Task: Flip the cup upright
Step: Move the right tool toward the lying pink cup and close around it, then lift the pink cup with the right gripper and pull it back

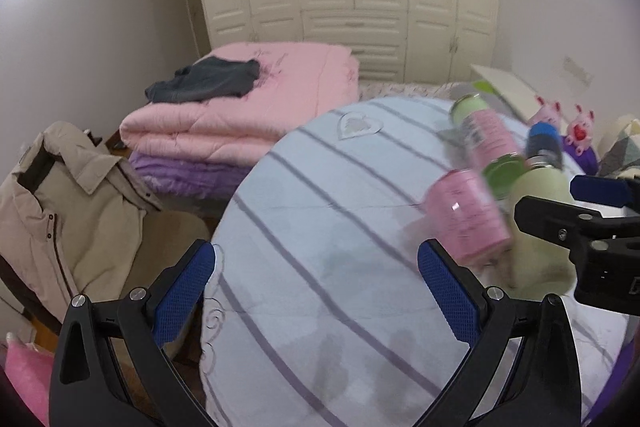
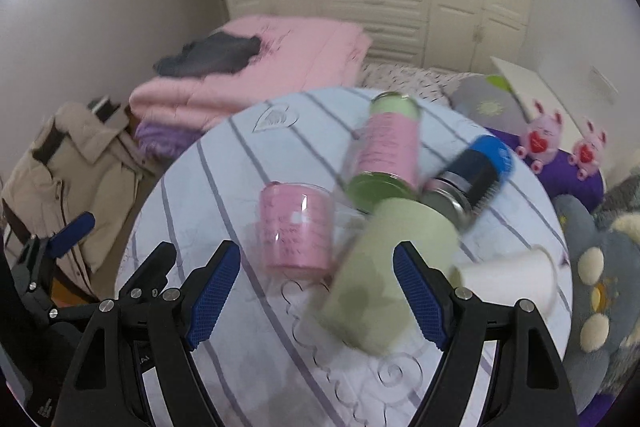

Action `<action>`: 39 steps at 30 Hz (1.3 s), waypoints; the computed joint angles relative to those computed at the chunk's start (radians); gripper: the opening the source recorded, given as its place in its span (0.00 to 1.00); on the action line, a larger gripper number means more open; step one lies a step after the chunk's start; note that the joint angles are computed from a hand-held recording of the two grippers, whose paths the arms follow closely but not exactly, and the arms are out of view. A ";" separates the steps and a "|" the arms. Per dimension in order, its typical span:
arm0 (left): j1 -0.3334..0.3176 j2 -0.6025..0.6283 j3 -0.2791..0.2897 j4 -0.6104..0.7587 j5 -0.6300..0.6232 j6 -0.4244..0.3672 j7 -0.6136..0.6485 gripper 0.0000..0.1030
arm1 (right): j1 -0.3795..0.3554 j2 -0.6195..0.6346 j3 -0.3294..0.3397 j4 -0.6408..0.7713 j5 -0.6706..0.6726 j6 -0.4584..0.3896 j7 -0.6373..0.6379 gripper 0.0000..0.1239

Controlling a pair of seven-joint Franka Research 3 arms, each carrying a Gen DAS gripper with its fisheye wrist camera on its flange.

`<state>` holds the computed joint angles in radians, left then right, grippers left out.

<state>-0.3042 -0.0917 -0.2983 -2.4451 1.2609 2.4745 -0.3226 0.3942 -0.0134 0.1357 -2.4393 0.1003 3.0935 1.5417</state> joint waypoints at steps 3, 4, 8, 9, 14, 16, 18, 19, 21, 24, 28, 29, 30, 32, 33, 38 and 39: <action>0.028 0.001 0.030 -0.018 -0.005 0.077 0.000 0.99 | 0.002 0.053 -0.008 0.070 -0.123 -0.078 0.081 0.65; 0.038 0.003 0.038 -0.024 -0.001 0.105 -0.005 0.99 | 0.007 0.066 -0.010 0.090 -0.125 -0.106 0.077 0.65; 0.065 0.024 0.050 -0.028 -0.026 0.136 0.018 0.99 | 0.030 0.131 -0.023 0.171 -0.136 -0.188 0.073 0.65; 0.068 0.027 0.051 -0.028 -0.027 0.139 0.022 0.99 | 0.037 0.141 -0.031 0.187 -0.143 -0.210 0.082 0.65; 0.080 0.052 0.059 -0.023 -0.027 0.163 0.036 0.99 | 0.060 0.195 -0.048 0.246 -0.150 -0.279 0.094 0.63; 0.082 0.056 0.064 -0.024 -0.028 0.182 0.041 0.99 | 0.105 0.207 -0.099 0.255 -0.276 -0.269 0.199 0.52; 0.083 0.057 0.065 -0.024 -0.018 0.191 0.028 0.99 | 0.117 0.212 -0.112 0.268 -0.334 -0.282 0.246 0.53; 0.082 0.056 0.064 -0.024 -0.026 0.187 0.032 0.99 | 0.122 0.219 -0.115 0.276 -0.358 -0.286 0.264 0.52; 0.082 0.052 0.064 -0.028 -0.029 0.181 0.033 0.99 | 0.130 0.224 -0.118 0.290 -0.396 -0.309 0.294 0.52; 0.084 0.034 0.062 -0.041 -0.021 0.182 0.020 0.99 | 0.093 0.218 -0.080 0.286 -0.323 -0.303 0.244 0.52; 0.088 0.017 0.058 -0.055 -0.041 0.170 0.028 0.99 | 0.079 0.216 -0.069 0.289 -0.260 -0.303 0.207 0.52; 0.088 0.012 0.056 -0.059 -0.051 0.163 0.032 0.99 | 0.084 0.217 -0.076 0.290 -0.270 -0.301 0.218 0.52; 0.090 0.006 0.055 -0.063 -0.051 0.160 0.030 0.99 | 0.083 0.213 -0.075 0.288 -0.266 -0.299 0.217 0.52; 0.093 -0.006 0.054 -0.073 -0.050 0.165 0.024 0.99 | 0.083 0.209 -0.073 0.285 -0.258 -0.291 0.215 0.52; 0.095 -0.013 0.052 -0.077 -0.056 0.165 0.024 0.99 | 0.086 0.199 -0.076 0.279 -0.268 -0.288 0.221 0.52; 0.093 -0.044 0.035 -0.089 -0.069 0.150 0.034 0.99 | 0.072 0.168 -0.055 0.259 -0.230 -0.268 0.189 0.52; 0.091 -0.051 0.030 -0.090 -0.071 0.143 0.037 0.99 | 0.067 0.155 -0.049 0.247 -0.214 -0.256 0.176 0.52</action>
<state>-0.2132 -0.1422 -0.2683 -2.5351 1.1897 2.6172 -0.2859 0.4613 0.1414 0.0865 -2.1926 -0.1137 2.8372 1.7178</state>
